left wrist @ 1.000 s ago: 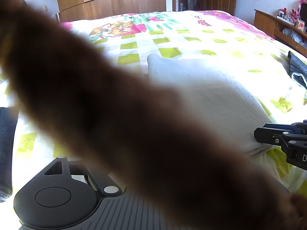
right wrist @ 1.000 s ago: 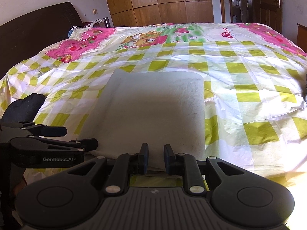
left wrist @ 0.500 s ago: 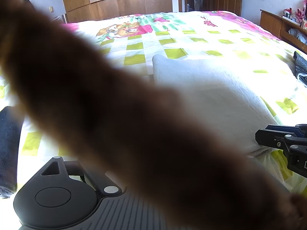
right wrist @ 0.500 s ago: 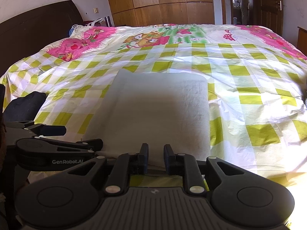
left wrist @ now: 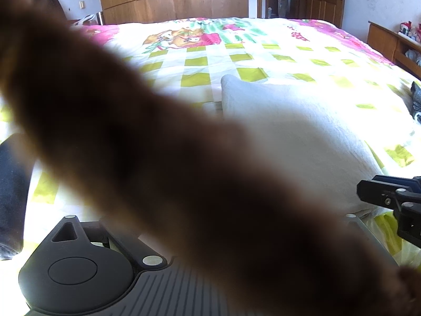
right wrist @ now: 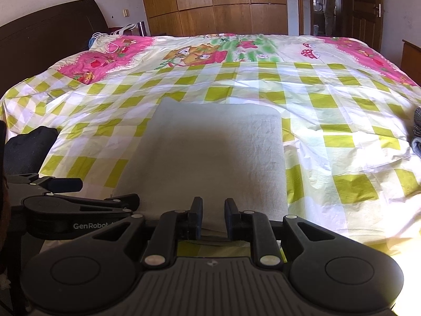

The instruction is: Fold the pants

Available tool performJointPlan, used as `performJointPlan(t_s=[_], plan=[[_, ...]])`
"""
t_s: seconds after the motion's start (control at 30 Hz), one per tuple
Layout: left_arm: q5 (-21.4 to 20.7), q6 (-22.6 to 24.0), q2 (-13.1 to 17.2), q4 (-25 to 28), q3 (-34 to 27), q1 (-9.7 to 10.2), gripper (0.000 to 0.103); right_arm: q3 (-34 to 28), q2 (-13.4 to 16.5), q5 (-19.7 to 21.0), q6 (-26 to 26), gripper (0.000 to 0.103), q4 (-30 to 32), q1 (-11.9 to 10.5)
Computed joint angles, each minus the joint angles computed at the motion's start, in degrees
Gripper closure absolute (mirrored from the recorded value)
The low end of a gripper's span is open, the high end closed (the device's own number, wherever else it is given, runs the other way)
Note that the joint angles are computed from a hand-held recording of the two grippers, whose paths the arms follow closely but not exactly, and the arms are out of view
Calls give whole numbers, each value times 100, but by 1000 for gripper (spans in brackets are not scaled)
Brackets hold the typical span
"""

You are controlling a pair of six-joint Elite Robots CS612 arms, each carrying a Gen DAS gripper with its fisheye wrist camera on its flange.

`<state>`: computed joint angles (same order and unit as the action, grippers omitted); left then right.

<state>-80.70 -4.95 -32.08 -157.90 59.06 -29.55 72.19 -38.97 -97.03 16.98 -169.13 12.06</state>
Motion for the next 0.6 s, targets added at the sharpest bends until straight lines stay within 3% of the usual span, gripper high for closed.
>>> performJointPlan(t_s=[0.6], plan=[[56, -140, -71, -79, 118, -2, 4, -44, -10, -229, -22, 69, 88, 64]])
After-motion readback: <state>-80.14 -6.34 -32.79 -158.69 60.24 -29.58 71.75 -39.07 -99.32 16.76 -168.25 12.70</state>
